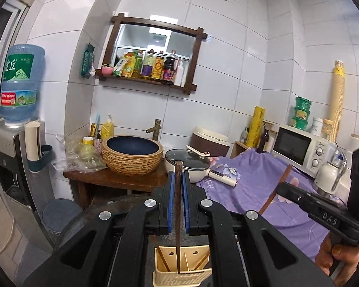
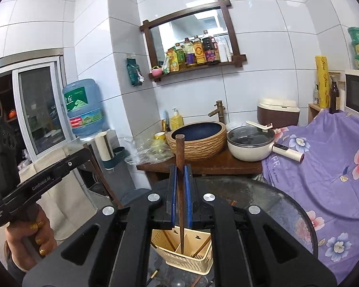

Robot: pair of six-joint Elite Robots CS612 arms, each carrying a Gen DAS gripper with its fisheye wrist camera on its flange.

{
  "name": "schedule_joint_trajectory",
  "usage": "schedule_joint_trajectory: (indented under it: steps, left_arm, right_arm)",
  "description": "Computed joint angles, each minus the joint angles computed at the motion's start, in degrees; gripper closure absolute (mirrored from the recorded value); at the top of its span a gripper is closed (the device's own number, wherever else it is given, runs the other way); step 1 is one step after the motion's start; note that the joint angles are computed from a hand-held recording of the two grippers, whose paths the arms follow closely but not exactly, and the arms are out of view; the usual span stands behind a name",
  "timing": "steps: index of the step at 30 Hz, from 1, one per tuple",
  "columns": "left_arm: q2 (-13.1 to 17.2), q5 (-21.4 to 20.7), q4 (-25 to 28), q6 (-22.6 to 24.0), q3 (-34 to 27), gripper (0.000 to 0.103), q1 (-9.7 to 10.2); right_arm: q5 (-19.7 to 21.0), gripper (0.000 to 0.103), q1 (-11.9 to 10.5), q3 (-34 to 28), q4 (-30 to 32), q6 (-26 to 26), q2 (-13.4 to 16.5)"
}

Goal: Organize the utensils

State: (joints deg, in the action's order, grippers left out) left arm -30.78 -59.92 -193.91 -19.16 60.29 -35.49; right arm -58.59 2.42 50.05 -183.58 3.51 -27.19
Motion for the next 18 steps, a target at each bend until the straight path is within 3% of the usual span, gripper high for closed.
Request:
schedule_joint_trajectory:
  steps: [5, 18]
  left_arm:
    - [2.6, 2.1, 0.2, -1.1, -2.7, 0.097, 0.32]
    - [5.6, -1.0, 6.3, -6.6, -2.9, 0.097, 1.22]
  right_arm:
    - [-3.5, 0.096, 0.7, -3.1, -1.0, 1.1, 3.0]
    - [-6.4, 0.096, 1.3, -6.4, 4.0, 1.4, 7.5]
